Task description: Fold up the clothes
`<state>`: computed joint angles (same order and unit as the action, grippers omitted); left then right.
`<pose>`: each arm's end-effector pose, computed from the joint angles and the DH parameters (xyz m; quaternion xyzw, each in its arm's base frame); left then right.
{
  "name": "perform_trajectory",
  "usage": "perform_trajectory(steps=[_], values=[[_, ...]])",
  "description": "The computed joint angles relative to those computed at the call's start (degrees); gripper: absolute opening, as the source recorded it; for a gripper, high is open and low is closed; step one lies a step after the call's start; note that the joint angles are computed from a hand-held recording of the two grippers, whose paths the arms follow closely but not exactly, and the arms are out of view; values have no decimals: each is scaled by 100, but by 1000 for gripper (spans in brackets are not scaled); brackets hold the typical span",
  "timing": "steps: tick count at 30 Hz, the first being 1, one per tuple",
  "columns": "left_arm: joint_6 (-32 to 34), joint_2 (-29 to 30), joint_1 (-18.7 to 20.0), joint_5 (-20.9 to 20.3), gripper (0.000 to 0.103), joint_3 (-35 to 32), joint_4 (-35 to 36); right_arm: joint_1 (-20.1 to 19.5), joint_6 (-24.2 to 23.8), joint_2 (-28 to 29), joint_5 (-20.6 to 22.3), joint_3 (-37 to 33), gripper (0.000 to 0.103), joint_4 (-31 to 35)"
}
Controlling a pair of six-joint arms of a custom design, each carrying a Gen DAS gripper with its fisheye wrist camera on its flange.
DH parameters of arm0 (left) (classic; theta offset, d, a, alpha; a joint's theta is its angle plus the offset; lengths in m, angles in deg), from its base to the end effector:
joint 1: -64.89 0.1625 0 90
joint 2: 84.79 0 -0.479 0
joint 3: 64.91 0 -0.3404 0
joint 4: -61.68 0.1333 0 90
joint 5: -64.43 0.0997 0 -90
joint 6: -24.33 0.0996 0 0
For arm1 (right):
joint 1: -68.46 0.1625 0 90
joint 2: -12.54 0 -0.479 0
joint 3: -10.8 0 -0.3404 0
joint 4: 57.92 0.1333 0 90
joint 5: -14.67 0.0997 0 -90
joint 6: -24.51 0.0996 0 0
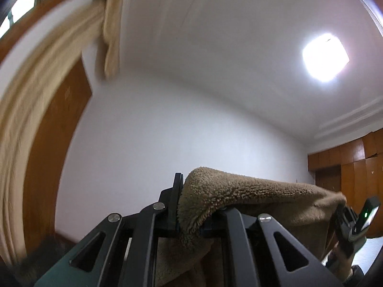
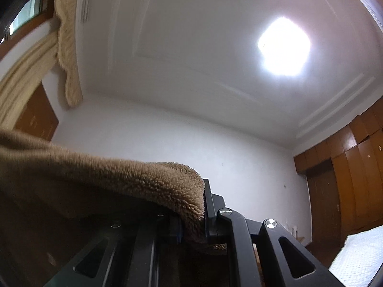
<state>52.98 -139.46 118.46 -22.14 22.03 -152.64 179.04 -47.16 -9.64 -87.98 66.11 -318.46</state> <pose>-0.2803 -0.6142 0.4747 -0.3552 -0.5967 0.7191 0.0281 0.3578 -0.6358 0.2963 0.1891 -0.3242 0.8183 0.4354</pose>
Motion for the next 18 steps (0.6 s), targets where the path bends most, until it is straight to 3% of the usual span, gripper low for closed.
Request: perform_trajectory(steps=[4, 6, 8, 10, 11, 13, 16, 18], values=[[884, -159, -390, 39, 13, 517, -1317, 127, -95, 26, 366, 8, 13, -231], [1010, -226, -437, 74, 14, 586, -1267, 185, -142, 29, 406, -14, 13, -227], [1077, -344, -450, 93, 15, 735, -1146, 201, 134, -70, 576, 230, 13, -511], [1254, -346, -533, 339, 15, 870, -1483, 233, 282, -72, 702, 299, 13, -710], [1304, -268, -527, 438, 15, 798, -1628, 263, 190, -53, 608, 291, 13, -518], [1144, -312, -574, 623, 15, 746, -1555, 368, -62, -148, 32, 422, 13, 472], [1150, -281, -548, 784, 15, 485, -1330, 325, 580, -436, -531, 907, 13, 1707], [1405, -234, -600, 910, 15, 438, -1446, 216, 1117, -594, -501, 1265, 13, 2198]])
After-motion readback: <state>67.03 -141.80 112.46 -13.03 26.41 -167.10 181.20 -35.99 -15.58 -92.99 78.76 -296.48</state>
